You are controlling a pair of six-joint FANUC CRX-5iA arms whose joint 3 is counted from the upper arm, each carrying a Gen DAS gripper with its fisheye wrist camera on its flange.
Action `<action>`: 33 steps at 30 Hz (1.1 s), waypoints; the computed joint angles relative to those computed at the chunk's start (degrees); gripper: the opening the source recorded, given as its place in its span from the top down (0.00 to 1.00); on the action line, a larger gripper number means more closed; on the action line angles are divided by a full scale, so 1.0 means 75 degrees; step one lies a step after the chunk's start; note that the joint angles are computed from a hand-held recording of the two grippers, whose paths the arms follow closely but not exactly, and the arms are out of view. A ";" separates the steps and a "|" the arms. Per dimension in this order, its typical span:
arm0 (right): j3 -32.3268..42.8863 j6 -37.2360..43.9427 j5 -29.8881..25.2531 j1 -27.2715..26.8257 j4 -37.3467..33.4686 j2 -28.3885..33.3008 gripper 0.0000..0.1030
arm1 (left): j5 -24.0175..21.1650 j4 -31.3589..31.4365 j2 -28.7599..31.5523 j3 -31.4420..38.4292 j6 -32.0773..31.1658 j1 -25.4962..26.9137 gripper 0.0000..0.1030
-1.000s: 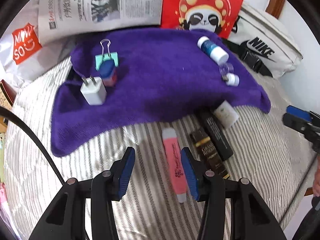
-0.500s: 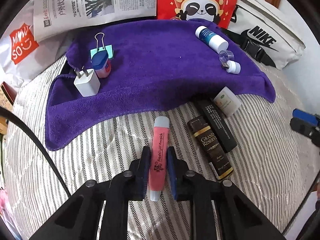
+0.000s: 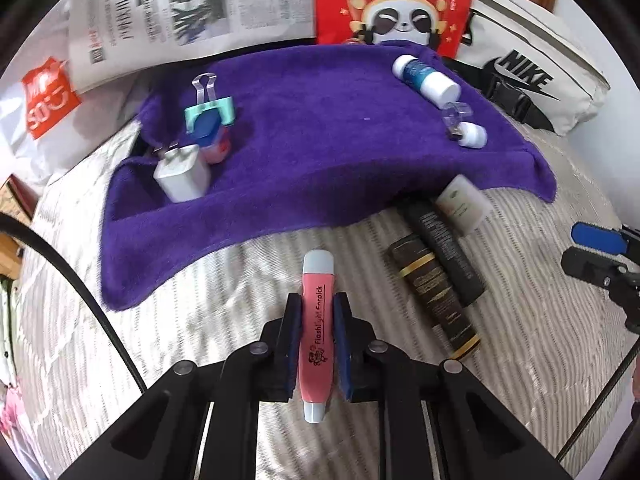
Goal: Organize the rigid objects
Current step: 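Grasp the white tape roll with the right tool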
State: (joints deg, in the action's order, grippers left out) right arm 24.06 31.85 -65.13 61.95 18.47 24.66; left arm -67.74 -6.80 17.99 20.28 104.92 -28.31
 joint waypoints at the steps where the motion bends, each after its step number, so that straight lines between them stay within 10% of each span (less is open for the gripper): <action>1: 0.0086 0.0042 0.0004 0.0001 0.0005 0.0068 0.46 | -0.0005 0.0005 -0.0091 -0.0113 -0.0008 0.0052 0.85; 33: 0.2790 0.1691 -0.0540 -0.0154 0.0031 0.2186 0.72 | 0.0722 -0.0251 -0.1048 -0.1345 0.0602 0.0307 0.84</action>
